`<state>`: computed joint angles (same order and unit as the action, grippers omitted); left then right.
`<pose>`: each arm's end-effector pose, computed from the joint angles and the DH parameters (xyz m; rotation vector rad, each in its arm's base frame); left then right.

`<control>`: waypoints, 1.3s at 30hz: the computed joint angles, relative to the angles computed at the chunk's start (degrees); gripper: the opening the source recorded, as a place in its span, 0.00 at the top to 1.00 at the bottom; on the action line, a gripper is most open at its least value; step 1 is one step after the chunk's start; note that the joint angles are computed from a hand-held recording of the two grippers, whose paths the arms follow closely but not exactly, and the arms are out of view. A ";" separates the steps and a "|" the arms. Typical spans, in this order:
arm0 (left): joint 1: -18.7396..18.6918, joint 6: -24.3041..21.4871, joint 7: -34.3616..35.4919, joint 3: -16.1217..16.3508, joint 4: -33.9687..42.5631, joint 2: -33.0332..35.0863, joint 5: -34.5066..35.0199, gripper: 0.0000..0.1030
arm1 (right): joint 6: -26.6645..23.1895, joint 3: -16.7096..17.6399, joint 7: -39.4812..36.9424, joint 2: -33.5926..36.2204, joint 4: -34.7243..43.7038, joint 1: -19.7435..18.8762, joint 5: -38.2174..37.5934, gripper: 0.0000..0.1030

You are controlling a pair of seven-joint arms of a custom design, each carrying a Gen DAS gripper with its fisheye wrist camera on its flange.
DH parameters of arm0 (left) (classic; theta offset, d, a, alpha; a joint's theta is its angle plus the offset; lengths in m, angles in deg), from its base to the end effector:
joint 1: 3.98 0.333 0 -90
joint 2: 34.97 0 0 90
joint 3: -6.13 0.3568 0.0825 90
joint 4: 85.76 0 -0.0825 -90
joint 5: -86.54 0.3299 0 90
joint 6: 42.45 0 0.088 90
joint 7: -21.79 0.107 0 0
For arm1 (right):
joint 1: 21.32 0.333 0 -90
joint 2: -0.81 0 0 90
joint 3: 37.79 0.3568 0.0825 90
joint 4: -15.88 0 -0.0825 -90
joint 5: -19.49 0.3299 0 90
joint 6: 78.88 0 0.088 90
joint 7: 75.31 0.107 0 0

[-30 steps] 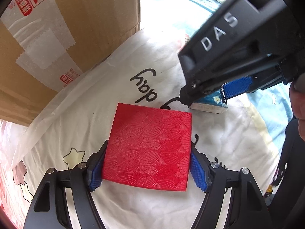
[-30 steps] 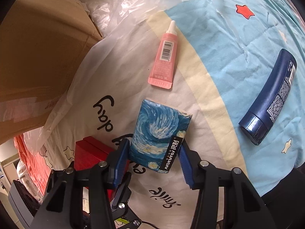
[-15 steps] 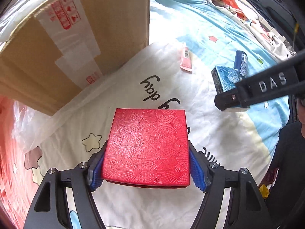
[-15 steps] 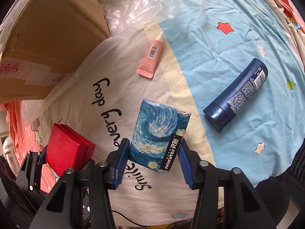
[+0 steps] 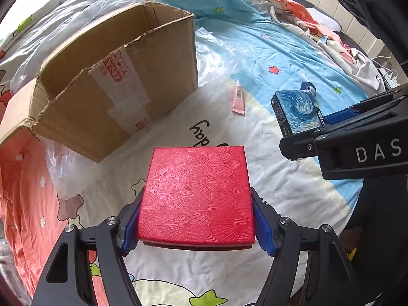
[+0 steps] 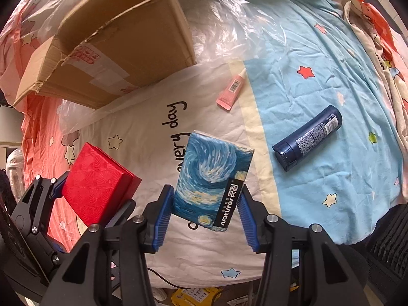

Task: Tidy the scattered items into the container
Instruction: 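Carry the red box and tissue pack with both tools over the cardboard box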

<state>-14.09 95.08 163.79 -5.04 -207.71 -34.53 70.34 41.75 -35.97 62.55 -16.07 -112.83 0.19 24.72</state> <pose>0.4849 -0.1908 0.5021 -0.7033 2.8997 -0.4814 0.3794 0.1700 0.5601 -1.5582 2.5371 0.0695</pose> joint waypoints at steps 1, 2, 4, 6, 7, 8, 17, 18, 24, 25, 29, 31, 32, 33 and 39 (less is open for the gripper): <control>0.21 -0.44 0.27 0.18 0.92 0.21 -0.02 0.28 | 0.91 -0.58 -1.10 1.77 1.11 -0.29 -0.22 0.55; 0.20 -0.35 0.17 0.18 1.01 -0.11 -0.11 0.28 | 3.97 -1.97 -4.57 4.70 1.61 -1.10 0.11 0.55; 0.41 -1.04 0.02 0.36 2.33 -0.08 -0.07 0.28 | 3.88 -1.63 -5.11 5.50 2.56 -2.03 -0.25 0.55; 0.68 -2.00 -0.16 0.54 2.94 -0.76 -0.12 0.28 | 4.01 -1.63 -7.13 6.06 3.16 -2.56 0.13 0.55; 0.88 -1.76 -0.01 0.66 2.91 -1.01 -0.29 0.28 | 3.78 -1.71 -8.33 6.10 3.52 -2.86 0.30 0.55; 1.00 -1.64 -0.30 0.68 3.14 -0.99 -0.09 0.28 | 2.64 -1.25 -8.51 5.61 4.18 -2.90 0.12 0.55; 2.28 -2.70 0.82 1.13 3.26 -2.74 -1.29 0.28 | -1.67 1.20 -12.88 10.01 12.34 -2.70 -3.43 0.55; 2.25 -2.72 0.97 1.05 3.15 -2.84 -1.70 0.28 | -1.75 1.39 -13.13 10.32 12.82 -2.67 -3.57 0.55; 2.49 -4.74 1.92 1.11 5.07 -2.42 -2.49 0.28 | -0.98 2.08 -14.95 11.29 13.72 -2.44 -4.75 0.55; 2.60 -5.10 2.11 1.22 5.61 -2.28 -2.63 0.28 | -1.11 2.10 -15.37 11.33 14.03 -2.47 -5.01 0.55; 2.64 -5.30 1.35 1.19 8.17 -0.92 -2.35 0.28 | -2.04 1.93 -17.16 11.04 15.71 -2.75 -5.32 0.56; 2.58 -5.31 0.46 1.19 9.90 0.00 -2.12 0.28 | -2.53 1.85 -17.86 11.25 17.05 -2.91 -5.75 0.56; 2.57 -5.42 0.17 1.22 10.82 0.41 -2.08 0.28 | -2.68 1.96 -18.02 11.65 18.01 -2.91 -6.14 0.56; 2.53 -5.24 -0.17 1.22 11.66 0.77 -2.06 0.28 | -2.64 2.01 -18.41 11.71 18.56 -2.93 -6.41 0.56; 2.35 -3.62 -3.27 1.42 17.16 3.67 -2.15 0.28 | -2.96 2.67 -20.32 15.91 26.04 -3.00 -7.69 0.55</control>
